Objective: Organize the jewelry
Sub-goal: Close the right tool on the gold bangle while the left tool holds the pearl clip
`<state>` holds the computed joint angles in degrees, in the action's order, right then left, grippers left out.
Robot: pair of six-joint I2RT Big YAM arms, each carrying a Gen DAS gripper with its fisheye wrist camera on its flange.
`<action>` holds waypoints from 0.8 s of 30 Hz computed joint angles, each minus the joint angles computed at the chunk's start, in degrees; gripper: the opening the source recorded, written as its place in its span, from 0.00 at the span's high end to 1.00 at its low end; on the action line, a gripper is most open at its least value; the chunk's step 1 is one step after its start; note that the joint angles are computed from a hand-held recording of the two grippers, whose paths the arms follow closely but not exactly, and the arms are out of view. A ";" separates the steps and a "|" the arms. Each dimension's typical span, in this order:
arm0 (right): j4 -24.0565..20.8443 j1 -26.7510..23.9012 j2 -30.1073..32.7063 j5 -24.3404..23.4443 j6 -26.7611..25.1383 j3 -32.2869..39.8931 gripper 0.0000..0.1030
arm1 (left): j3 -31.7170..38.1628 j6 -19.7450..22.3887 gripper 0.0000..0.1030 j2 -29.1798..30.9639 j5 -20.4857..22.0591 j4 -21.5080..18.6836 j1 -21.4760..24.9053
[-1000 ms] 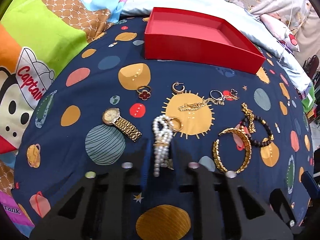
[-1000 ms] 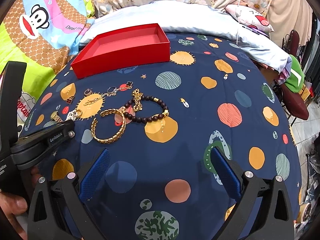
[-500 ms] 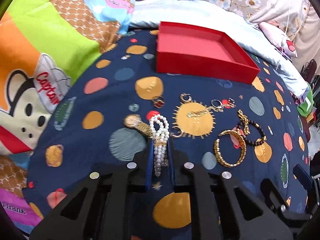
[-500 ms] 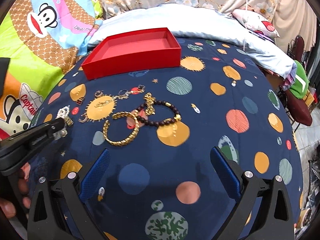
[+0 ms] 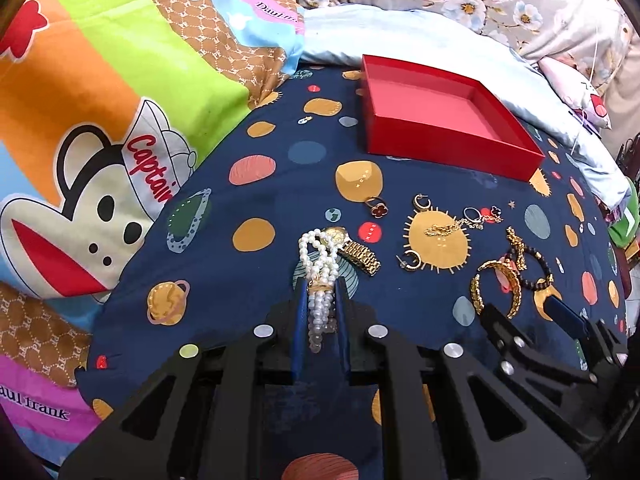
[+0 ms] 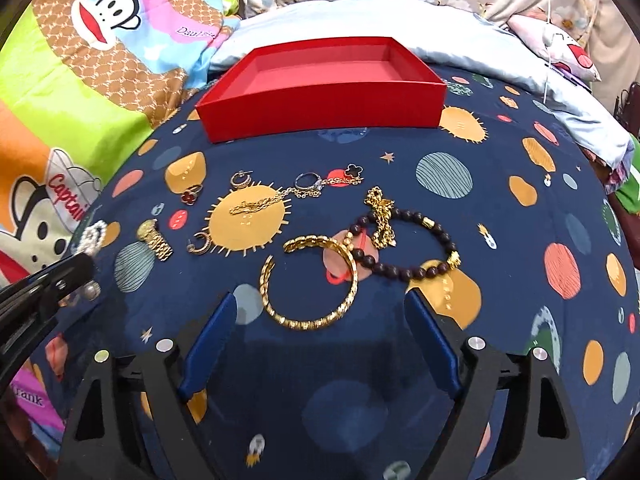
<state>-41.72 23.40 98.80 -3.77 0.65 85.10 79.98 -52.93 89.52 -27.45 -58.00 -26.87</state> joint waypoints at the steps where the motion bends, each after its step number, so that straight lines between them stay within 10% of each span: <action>1: -0.21 0.14 0.52 0.44 0.04 0.44 0.19 | -0.19 -0.05 0.87 -0.16 -0.01 0.06 0.06; 8: 0.30 0.62 1.35 1.25 -1.34 0.47 0.47 | -0.74 -0.53 0.87 -0.42 -0.12 0.02 0.17; 24: 2.24 -1.07 -3.51 -2.03 -1.05 -3.37 0.48 | -1.59 -0.70 0.87 -1.43 1.14 1.39 0.14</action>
<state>-39.48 22.33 95.29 -5.80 -0.41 81.72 78.39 -53.63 88.09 -26.31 -56.61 -26.72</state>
